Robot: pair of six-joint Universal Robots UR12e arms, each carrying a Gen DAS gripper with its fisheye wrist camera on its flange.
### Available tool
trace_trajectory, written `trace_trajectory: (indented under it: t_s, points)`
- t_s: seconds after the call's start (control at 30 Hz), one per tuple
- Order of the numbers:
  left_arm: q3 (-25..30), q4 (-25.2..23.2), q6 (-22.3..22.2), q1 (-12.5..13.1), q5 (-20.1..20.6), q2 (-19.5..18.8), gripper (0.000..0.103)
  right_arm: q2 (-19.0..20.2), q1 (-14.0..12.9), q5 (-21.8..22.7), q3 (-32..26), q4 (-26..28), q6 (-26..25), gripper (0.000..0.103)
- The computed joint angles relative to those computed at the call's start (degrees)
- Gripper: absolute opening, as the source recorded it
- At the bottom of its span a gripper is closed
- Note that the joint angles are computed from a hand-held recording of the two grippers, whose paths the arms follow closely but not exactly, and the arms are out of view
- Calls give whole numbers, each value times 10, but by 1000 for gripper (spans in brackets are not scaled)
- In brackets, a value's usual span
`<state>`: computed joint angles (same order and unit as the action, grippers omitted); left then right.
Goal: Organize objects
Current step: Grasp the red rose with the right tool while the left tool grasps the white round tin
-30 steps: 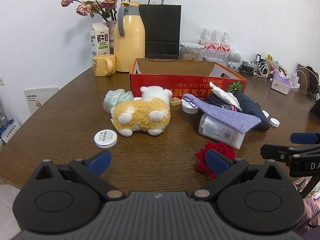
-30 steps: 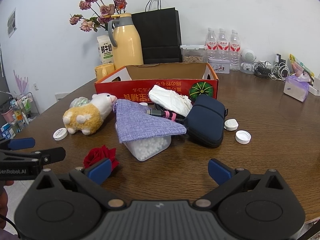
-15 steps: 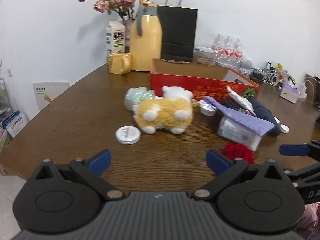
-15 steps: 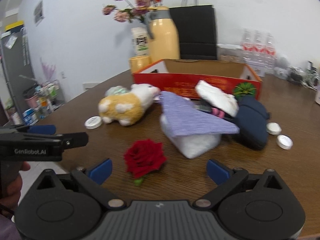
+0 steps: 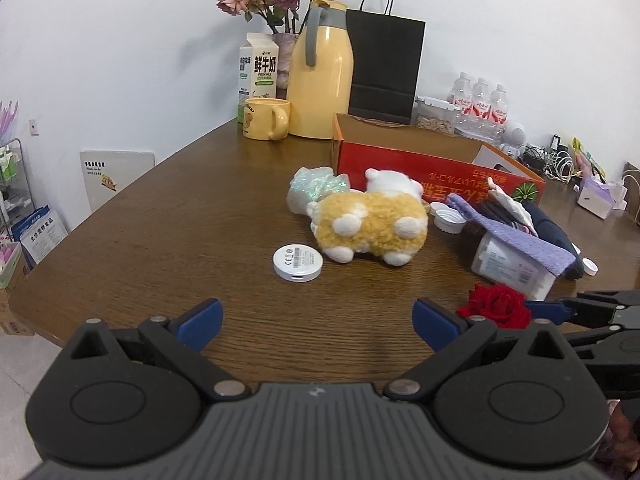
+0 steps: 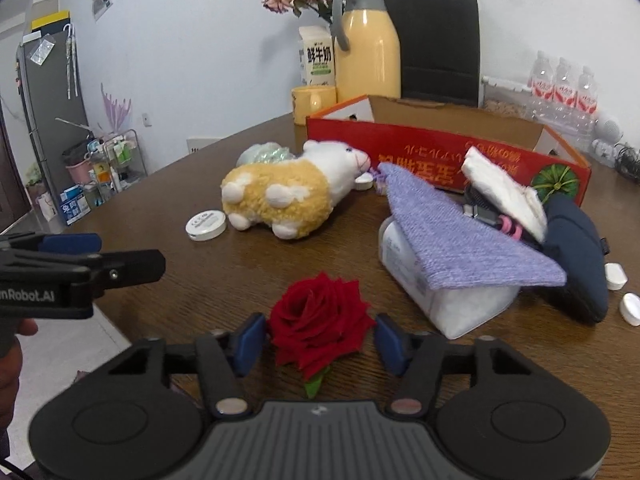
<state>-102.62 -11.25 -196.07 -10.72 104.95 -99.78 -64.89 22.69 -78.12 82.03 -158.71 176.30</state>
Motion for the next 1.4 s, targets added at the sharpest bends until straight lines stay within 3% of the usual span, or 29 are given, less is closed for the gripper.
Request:
trace_trajectory:
  t_s: [0.07,0.23,0.4,0.47,0.63,0.87,0.9,1.0,1.13,1.4]
  points:
    - [0,-3,-2,3,-4,0,103,2,-1,6,-1,-4,-3,41]
    - [2,0,-1,8,-13,-3,103,4,-3,21,-1,-18,0,36]
    - [12,3,4,11,2,-12,103,3,-4,28,2,-49,1,35]
    - [18,1,5,15,2,-16,100,4,-4,28,0,-55,2,35]
    - [36,-14,16,26,-16,-33,76,7,-5,27,-4,-63,5,35]
    - [67,-51,41,36,-29,-57,73,15,-4,22,-17,-59,5,35]
    - [69,-50,43,36,-25,-60,68,16,-4,23,-19,-58,4,34]
    - [69,-43,49,37,-32,-62,40,19,-4,22,-24,-56,5,34]
    - [62,-39,52,41,-60,-55,40,22,-4,22,-29,-56,6,34]
    - [61,-14,41,33,-42,-40,40,13,-6,24,-25,-75,7,34]
